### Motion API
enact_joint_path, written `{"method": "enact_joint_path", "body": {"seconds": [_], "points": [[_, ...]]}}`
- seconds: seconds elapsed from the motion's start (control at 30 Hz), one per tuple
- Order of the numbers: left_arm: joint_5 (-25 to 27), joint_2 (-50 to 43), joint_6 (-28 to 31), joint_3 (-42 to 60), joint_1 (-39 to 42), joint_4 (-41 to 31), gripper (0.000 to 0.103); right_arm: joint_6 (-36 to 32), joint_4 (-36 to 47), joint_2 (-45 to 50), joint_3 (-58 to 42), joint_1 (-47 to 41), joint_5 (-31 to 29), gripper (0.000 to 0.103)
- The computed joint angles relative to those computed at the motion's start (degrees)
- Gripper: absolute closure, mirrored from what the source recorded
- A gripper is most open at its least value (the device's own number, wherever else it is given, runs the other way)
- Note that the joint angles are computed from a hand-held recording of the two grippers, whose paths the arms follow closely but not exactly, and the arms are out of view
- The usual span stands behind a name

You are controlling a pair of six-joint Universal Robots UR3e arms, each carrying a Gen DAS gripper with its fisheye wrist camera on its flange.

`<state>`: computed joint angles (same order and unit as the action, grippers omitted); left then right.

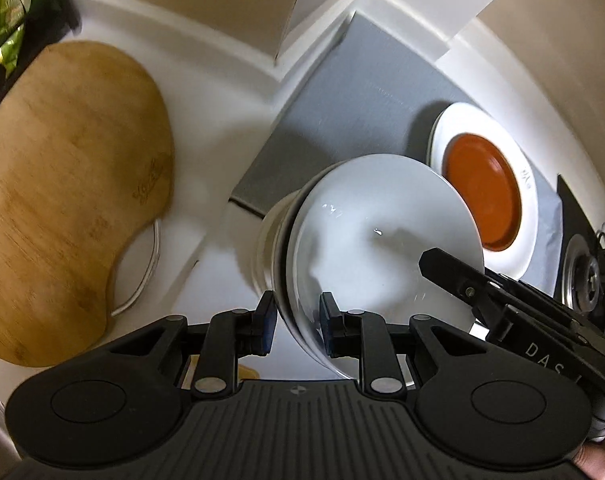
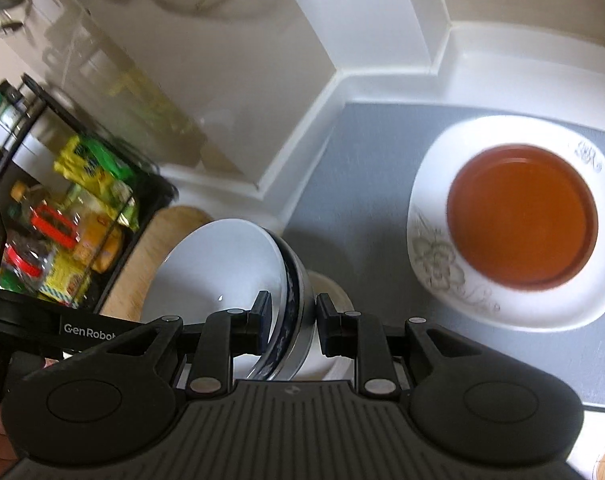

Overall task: Organize plates and bowls
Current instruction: 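Lift the nested bowls with both grippers and carry them toward the plate stack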

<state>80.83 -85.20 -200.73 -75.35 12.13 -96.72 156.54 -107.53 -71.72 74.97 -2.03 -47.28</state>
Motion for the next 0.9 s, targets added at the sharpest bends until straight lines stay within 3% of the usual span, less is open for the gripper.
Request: {"method": "enact_joint_path", "body": {"seconds": [0.23, 0.47, 0.9], "points": [[2.19, -1.09, -0.41, -1.5, -1.53, 2.47, 0.078, 1.29, -3.7, -0.06, 4.0, 1.64, -3.73, 0.077], [0.9, -0.65, -0.03, -6.75, -0.43, 6.05, 0.078, 2.32, -3.69, 1.45, 3.8, 2.72, -5.98, 0.077], [2.91, 3.48, 3.54, -10.5, -0.01, 13.93, 0.078, 2.17, -4.82, 0.18, 4.58, 0.28, -2.19, 0.076]]}}
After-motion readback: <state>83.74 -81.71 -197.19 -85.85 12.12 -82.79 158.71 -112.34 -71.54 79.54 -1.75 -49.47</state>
